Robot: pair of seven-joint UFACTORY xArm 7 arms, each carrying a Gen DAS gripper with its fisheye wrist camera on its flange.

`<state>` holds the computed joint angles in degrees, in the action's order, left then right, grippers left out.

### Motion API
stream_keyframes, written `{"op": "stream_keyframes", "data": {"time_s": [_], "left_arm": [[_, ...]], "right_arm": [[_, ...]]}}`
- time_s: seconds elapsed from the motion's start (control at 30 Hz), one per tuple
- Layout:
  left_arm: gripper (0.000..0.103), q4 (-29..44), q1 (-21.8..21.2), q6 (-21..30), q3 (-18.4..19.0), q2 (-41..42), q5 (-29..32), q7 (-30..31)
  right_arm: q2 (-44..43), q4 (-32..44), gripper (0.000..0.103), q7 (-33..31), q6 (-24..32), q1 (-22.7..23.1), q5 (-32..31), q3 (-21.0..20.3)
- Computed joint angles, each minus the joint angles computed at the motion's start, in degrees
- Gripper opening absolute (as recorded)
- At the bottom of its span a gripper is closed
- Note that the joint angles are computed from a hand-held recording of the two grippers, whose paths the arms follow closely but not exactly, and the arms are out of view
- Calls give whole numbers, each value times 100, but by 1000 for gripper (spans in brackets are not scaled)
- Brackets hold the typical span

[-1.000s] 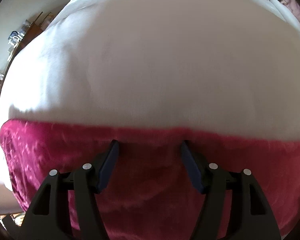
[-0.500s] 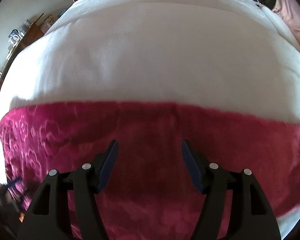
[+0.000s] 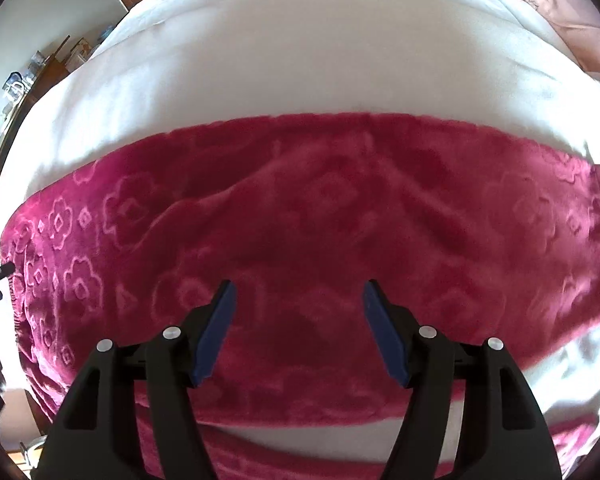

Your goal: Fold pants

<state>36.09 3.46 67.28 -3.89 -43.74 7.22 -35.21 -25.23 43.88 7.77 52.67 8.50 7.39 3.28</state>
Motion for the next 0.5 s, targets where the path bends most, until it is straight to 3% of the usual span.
{"op": "stream_keyframes", "data": {"time_s": [0.17,0.43,0.5], "left_arm": [[98,356,536,-228,864,351,28,630],[98,896,1069,-1000,1255,1340,136,1725],[98,759,1115,-1319,1189,1547,226,1964]], "right_arm": [[-229,-84,67,453,93,118,-83,281],[-374,32,67,1010,300,326,-254,480],[-408,46,67,1104,338,358,-288,497]]}}
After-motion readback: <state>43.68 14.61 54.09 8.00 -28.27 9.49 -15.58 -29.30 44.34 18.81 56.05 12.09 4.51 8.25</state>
